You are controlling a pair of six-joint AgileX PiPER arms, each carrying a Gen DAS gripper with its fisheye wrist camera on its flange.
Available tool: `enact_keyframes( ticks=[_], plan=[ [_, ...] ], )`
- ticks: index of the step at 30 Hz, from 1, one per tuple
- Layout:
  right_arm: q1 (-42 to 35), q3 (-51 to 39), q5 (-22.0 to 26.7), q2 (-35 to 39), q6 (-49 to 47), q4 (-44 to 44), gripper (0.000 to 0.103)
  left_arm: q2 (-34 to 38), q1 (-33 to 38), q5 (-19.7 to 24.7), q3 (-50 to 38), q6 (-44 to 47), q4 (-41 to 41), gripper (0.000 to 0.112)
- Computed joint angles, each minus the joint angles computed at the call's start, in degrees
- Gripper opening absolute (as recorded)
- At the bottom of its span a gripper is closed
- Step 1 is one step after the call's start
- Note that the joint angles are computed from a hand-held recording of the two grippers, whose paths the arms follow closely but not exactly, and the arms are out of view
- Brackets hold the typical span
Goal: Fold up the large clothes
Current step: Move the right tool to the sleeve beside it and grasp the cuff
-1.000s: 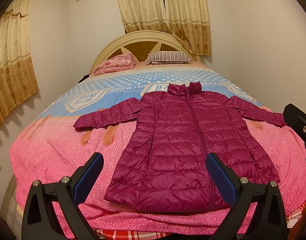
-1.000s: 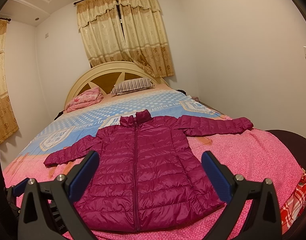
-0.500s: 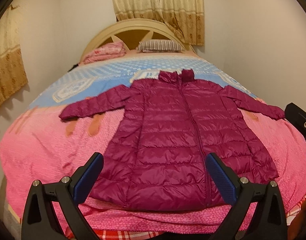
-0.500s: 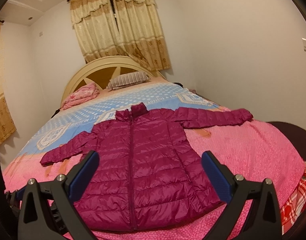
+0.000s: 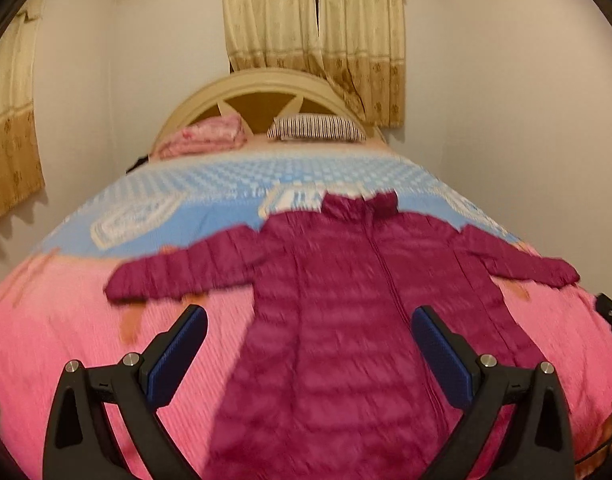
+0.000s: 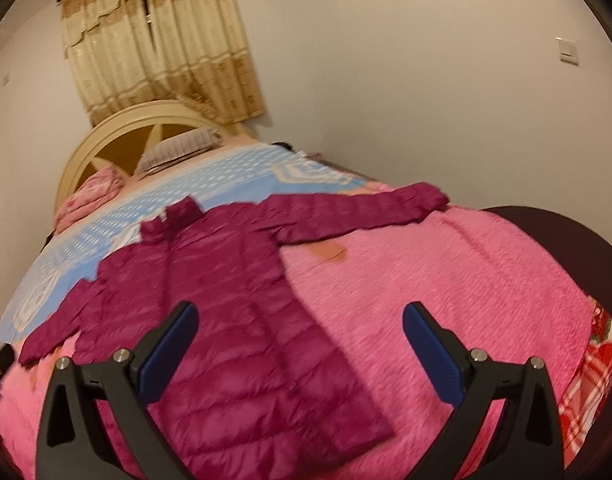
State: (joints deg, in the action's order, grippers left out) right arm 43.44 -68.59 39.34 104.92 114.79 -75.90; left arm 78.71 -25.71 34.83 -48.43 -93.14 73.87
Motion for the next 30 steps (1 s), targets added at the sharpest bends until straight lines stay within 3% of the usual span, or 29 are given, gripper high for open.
enact_keyframes(
  ticks=[3,7,10,14,16,19,20,23,25,30],
  plan=[
    [-2.2,-2.9,2.8,0.9,-4.5,1.6,0.103,0.8,6.6,-5.5,-2.5,2.6,1.3,0.102],
    [-7.9,-7.8,1.7,2.6,-13.0,6.9,0.103,3.8,14.3,-11.9,-7.5,10.4,-3.7,0.102],
    [-11.6,-10.2,2.2,3.8,-13.0,7.1,0.103,6.6,17.1,-12.5,-11.6,13.8,-5.5,0.102],
    [-15.6,-13.1,2.0,5.7,-10.7,4.6,0.103,9.7,18.7,-12.2,-14.9,10.5,-1.3,0.102],
    [-17.5,-14.6,2.0,7.3,-8.4,1.7,0.103,11.9,20.2,-13.5,-16.0,7.7,1.2,0.102],
    [-21.4,-17.8,-0.7,10.8,-9.2,0.8,0.103,16.2,23.3,-17.2,-18.8,10.5,-2.6,0.102],
    [-23.5,-19.9,-2.5,12.6,-11.7,3.2,0.103,18.4,24.6,-18.5,-19.9,10.9,-3.5,0.102],
    [-29.4,-27.3,-5.8,18.5,-21.8,14.5,0.084,24.4,26.2,-17.9,-22.8,7.3,0.0,0.102],
    [-33.5,-32.8,-7.1,22.9,-30.6,23.6,0.084,28.5,26.6,-17.0,-24.8,6.0,2.1,0.102],
    [-39.0,-43.4,-6.3,30.5,-42.4,40.0,0.083,37.0,28.8,-18.0,-29.5,9.9,-3.0,0.102]
  ],
)
